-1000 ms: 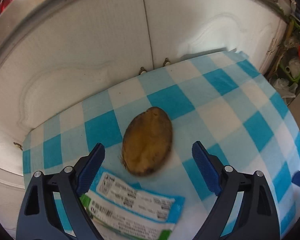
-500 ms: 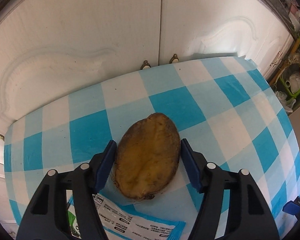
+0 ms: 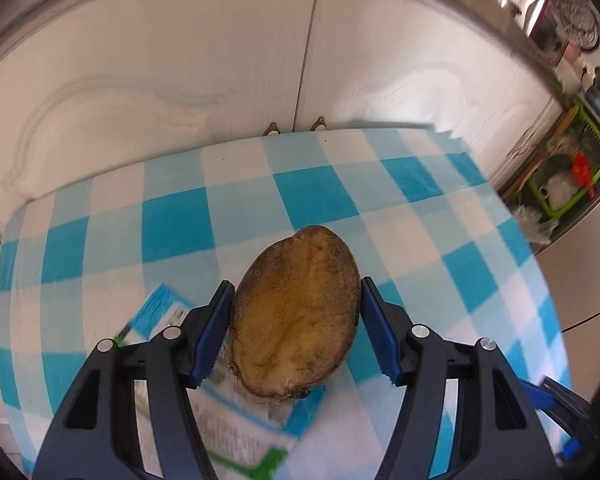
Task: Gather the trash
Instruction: 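Grasp the brown potato with the left tool, then grasp the white cloth bundle with the right tool while the left tool holds the potato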
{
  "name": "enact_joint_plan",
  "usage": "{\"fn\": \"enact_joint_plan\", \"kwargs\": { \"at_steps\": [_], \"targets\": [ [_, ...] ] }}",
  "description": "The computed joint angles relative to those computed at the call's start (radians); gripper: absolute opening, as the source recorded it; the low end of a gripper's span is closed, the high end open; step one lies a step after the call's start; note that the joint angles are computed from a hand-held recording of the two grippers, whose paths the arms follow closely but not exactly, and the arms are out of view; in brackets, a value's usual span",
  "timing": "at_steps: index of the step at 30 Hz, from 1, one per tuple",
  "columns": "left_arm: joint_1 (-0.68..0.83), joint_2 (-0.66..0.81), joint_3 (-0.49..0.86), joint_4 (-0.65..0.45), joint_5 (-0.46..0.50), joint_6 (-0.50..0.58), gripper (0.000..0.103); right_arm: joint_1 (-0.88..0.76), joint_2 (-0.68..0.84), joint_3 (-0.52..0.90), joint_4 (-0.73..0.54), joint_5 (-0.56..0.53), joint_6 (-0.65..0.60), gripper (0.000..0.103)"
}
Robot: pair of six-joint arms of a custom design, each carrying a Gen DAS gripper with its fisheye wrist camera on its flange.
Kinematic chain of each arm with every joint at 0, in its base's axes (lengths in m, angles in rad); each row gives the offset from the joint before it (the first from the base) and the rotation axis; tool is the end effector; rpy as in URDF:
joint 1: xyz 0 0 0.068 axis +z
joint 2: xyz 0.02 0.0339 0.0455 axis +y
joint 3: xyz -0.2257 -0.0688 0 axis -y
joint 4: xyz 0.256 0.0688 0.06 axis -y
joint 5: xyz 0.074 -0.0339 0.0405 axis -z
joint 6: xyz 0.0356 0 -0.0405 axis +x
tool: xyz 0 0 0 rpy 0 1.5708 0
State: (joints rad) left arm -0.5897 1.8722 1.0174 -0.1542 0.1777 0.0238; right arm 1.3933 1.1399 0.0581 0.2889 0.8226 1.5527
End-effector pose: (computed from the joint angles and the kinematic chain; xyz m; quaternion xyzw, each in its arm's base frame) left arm 0.2944 -0.2045 0.0830 0.3124 0.9049 -0.1590 0.2413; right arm 0.0553 0.1606 0.0508 0.2187 0.8334 0.3098 0.4021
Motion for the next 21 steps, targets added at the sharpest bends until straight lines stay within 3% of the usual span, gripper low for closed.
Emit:
{"fn": "enact_joint_plan", "kwargs": {
  "at_steps": [6, 12, 15, 19, 21],
  "targets": [
    [0.077, -0.184, -0.188, 0.042, 0.069, -0.034, 0.064, -0.019, 0.101, 0.061, 0.046, -0.055, -0.070, 0.091],
    [0.207, -0.399, -0.379, 0.051, 0.143, -0.046, 0.064, -0.062, 0.276, 0.194, 0.089, -0.195, -0.211, 0.091],
    [0.280, -0.508, -0.462, 0.037, 0.180, -0.033, 0.064, -0.068, 0.367, 0.316, -0.003, -0.237, -0.272, 0.091],
    [0.428, -0.661, -0.562, -0.034, 0.265, 0.033, 0.064, -0.068, 0.470, 0.424, -0.022, -0.279, -0.328, 0.091],
    [0.498, -0.723, -0.599, -0.079, 0.297, 0.080, 0.064, -0.059, 0.523, 0.513, -0.106, -0.272, -0.361, 0.091]
  ]
}}
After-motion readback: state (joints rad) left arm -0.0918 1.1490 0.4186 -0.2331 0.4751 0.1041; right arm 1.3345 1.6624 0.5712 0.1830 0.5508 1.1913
